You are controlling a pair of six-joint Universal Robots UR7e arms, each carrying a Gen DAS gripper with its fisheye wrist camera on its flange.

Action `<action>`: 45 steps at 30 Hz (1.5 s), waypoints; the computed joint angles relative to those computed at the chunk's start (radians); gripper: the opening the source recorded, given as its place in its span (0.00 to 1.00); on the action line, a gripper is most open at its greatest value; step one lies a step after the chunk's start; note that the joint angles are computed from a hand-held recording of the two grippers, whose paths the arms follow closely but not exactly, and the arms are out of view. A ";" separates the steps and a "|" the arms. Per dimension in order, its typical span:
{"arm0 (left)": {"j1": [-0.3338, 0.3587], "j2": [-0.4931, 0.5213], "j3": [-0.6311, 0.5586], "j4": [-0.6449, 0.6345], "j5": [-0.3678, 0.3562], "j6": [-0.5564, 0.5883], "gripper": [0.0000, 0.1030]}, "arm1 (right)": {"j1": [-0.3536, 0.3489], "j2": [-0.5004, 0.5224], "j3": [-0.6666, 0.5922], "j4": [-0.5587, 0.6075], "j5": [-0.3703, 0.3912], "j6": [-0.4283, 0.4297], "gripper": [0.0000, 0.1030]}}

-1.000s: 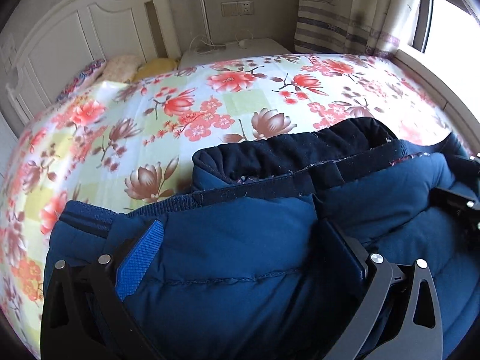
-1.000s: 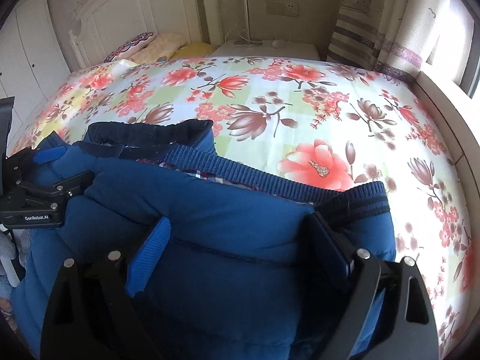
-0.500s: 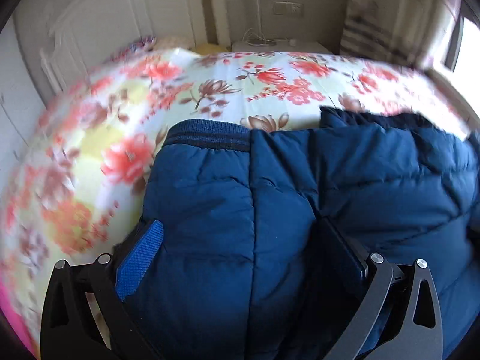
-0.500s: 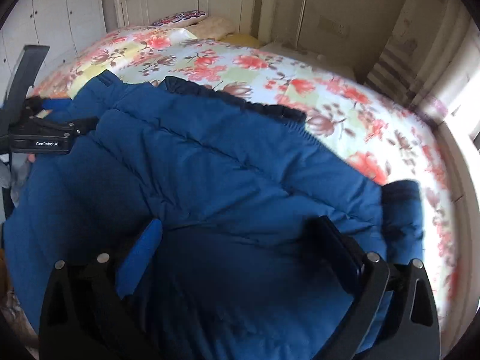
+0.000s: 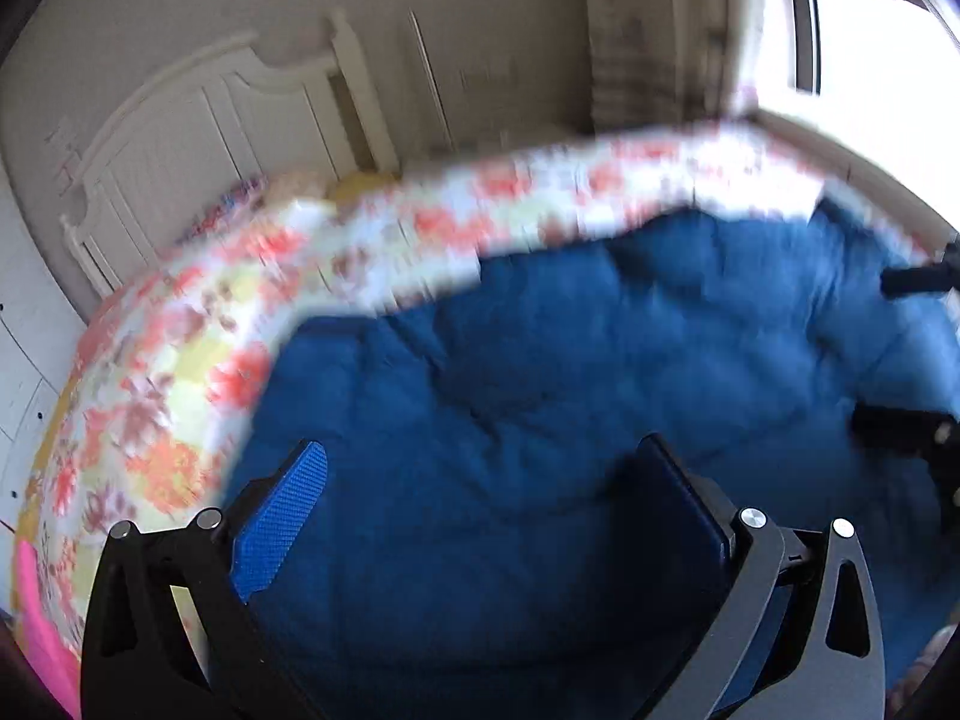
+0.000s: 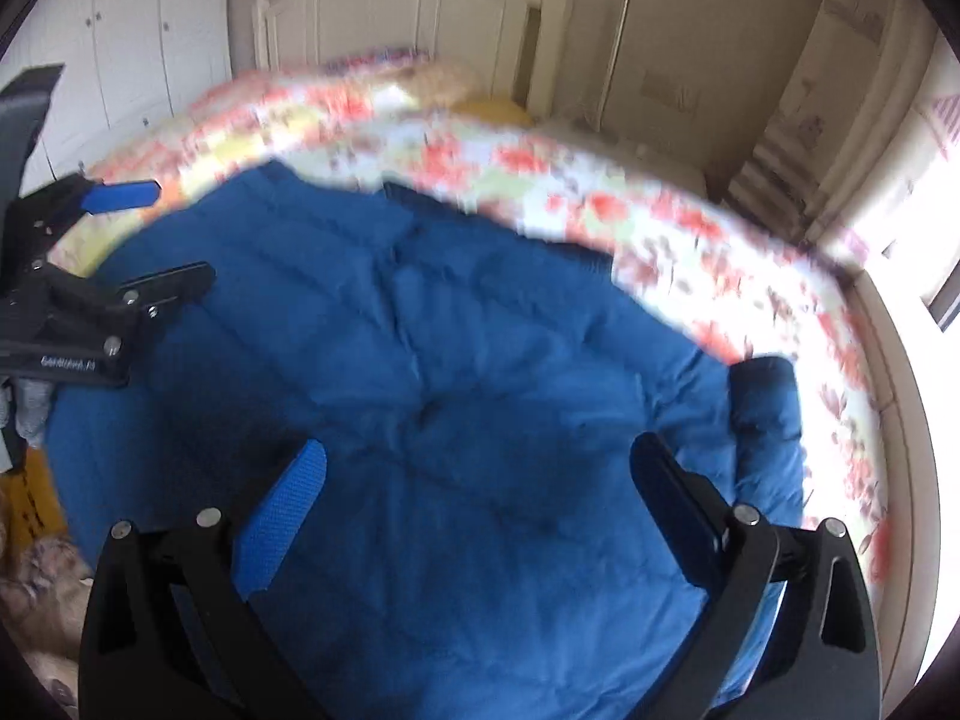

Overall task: Fold large clothes
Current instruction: 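Fold the held hem over the jacket body with both grippers, then press the folded jacket flat with both grippers open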

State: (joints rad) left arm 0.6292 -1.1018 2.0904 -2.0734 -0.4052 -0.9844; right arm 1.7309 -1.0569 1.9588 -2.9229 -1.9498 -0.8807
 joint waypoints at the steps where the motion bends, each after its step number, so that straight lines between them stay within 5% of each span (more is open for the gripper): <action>1: 0.008 0.012 0.026 -0.083 0.004 0.035 0.96 | -0.014 -0.008 -0.003 0.017 0.033 0.019 0.98; 6: 0.025 0.003 0.051 -0.187 -0.019 0.094 0.96 | 0.024 -0.034 0.024 -0.058 -0.018 0.038 0.97; 9: 0.022 0.009 0.046 -0.149 -0.003 0.069 0.96 | 0.038 -0.079 0.061 -0.067 0.098 0.000 0.97; 13: 0.018 0.004 0.051 -0.159 -0.010 0.068 0.96 | 0.053 0.003 0.052 -0.087 -0.016 -0.051 0.97; 16: 0.016 0.002 0.057 -0.165 -0.008 0.067 0.96 | 0.015 0.017 0.042 -0.059 0.030 -0.035 0.98; 19: 0.016 0.004 0.056 -0.157 -0.004 0.064 0.96 | 0.030 0.012 0.046 -0.067 -0.007 -0.040 0.97; 23: 0.015 0.001 0.064 -0.172 -0.002 0.068 0.96 | 0.018 -0.076 0.090 -0.079 0.037 -0.053 0.97; 26: 0.014 0.000 0.065 -0.172 -0.003 0.067 0.96 | -0.034 -0.100 0.102 -0.103 0.007 -0.075 0.97; 29: 0.013 0.001 0.069 -0.191 -0.004 0.078 0.96 | -0.129 -0.154 0.115 -0.043 0.177 -0.066 0.98; 33: 0.014 0.002 0.065 -0.176 -0.003 0.070 0.96 | -0.107 -0.168 0.153 -0.131 0.130 -0.083 0.97; 37: 0.013 -0.002 0.072 -0.189 -0.006 0.074 0.96 | -0.161 -0.294 0.235 -0.189 0.166 -0.051 0.97; 41: 0.013 -0.001 0.069 -0.170 -0.002 0.062 0.96 | -0.304 -0.490 0.309 -0.097 0.271 0.026 0.97; 45: 0.012 -0.001 0.068 -0.170 -0.002 0.060 0.96 | -0.482 -0.654 0.367 0.128 0.425 0.058 0.97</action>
State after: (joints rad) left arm 0.6415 -1.1027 2.1587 -2.2430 -0.4069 -0.9240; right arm 1.2486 -1.7110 2.3254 -2.7950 -1.5244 -0.8229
